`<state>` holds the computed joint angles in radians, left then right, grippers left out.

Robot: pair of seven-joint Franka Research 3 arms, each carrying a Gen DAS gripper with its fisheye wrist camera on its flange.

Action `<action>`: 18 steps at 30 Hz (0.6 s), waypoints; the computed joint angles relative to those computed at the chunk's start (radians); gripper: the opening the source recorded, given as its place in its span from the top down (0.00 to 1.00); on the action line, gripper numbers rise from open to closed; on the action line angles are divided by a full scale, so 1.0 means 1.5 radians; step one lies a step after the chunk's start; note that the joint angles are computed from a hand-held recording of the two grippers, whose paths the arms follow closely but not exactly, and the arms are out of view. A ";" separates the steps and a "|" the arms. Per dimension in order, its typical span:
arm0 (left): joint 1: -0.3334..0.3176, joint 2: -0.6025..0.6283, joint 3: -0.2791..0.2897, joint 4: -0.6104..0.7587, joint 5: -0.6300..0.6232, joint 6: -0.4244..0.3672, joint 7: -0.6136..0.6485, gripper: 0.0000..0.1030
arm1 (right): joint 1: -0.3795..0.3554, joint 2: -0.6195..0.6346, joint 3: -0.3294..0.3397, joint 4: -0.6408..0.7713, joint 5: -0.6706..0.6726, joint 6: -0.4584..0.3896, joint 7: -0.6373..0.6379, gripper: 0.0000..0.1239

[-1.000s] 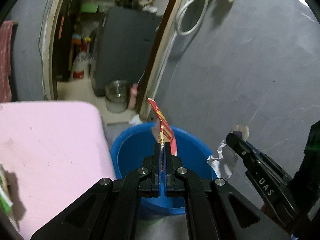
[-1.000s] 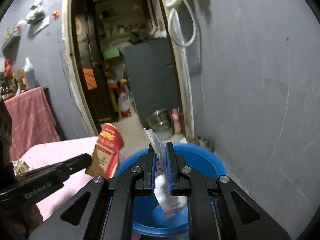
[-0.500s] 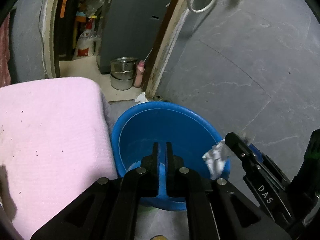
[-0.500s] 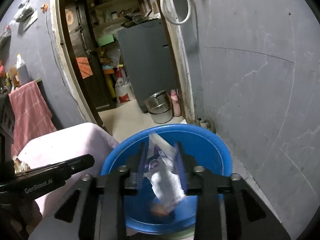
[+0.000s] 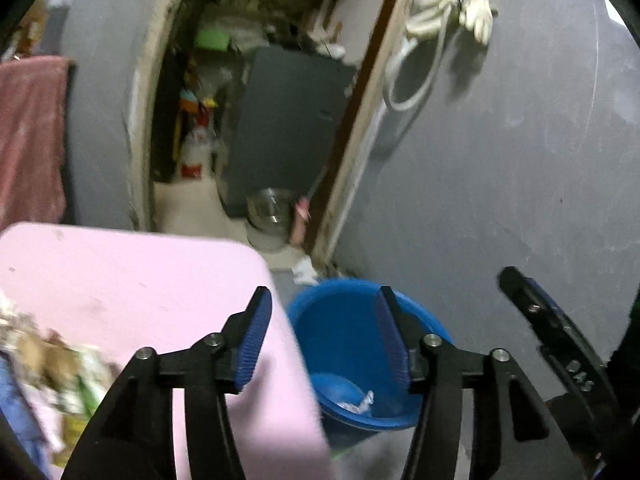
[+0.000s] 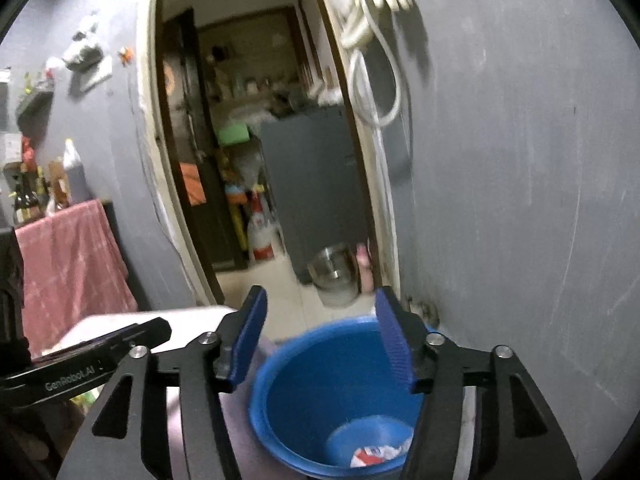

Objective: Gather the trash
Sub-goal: 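Move both open tools back over the trash on the table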

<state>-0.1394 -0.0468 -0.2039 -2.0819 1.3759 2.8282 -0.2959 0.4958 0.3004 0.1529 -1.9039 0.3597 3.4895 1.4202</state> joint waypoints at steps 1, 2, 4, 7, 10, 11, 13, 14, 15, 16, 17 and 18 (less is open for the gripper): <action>0.001 -0.026 0.000 -0.018 0.020 -0.012 -0.018 0.49 | 0.001 -0.006 0.004 -0.008 -0.003 0.019 0.001 0.42; 0.004 -0.039 -0.002 -0.025 0.023 -0.018 -0.020 0.45 | 0.002 -0.014 0.009 -0.017 -0.007 0.040 0.002 0.40; 0.011 -0.086 -0.008 -0.059 0.043 -0.038 -0.038 0.39 | 0.007 -0.023 0.014 -0.026 -0.010 0.063 0.003 0.37; 0.027 -0.148 -0.021 -0.105 0.065 -0.054 -0.071 0.22 | 0.007 -0.036 0.027 -0.041 -0.028 0.093 0.015 0.28; 0.040 -0.216 -0.035 -0.158 0.083 -0.072 -0.104 0.13 | 0.019 -0.049 0.031 -0.059 -0.031 0.120 0.014 0.22; 0.042 -0.238 -0.039 -0.174 0.080 -0.078 -0.107 0.09 | 0.019 -0.053 0.036 -0.066 -0.041 0.130 0.023 0.19; 0.049 -0.286 -0.047 -0.210 0.079 -0.091 -0.117 0.08 | 0.019 -0.061 0.042 -0.075 -0.058 0.141 0.038 0.17; 0.051 -0.314 -0.050 -0.230 0.072 -0.095 -0.114 0.08 | 0.022 -0.064 0.043 -0.076 -0.061 0.142 0.040 0.17; 0.053 -0.329 -0.054 -0.242 0.066 -0.098 -0.111 0.07 | 0.026 -0.068 0.045 -0.080 -0.064 0.145 0.043 0.17; 0.055 -0.351 -0.056 -0.258 0.055 -0.104 -0.102 0.07 | 0.031 -0.071 0.047 -0.083 -0.066 0.150 0.044 0.17; 0.057 -0.373 -0.060 -0.274 0.042 -0.112 -0.091 0.07 | 0.034 -0.073 0.049 -0.086 -0.071 0.155 0.047 0.17; 0.060 -0.392 -0.065 -0.292 0.037 -0.115 -0.090 0.07 | 0.037 -0.076 0.052 -0.092 -0.078 0.161 0.051 0.17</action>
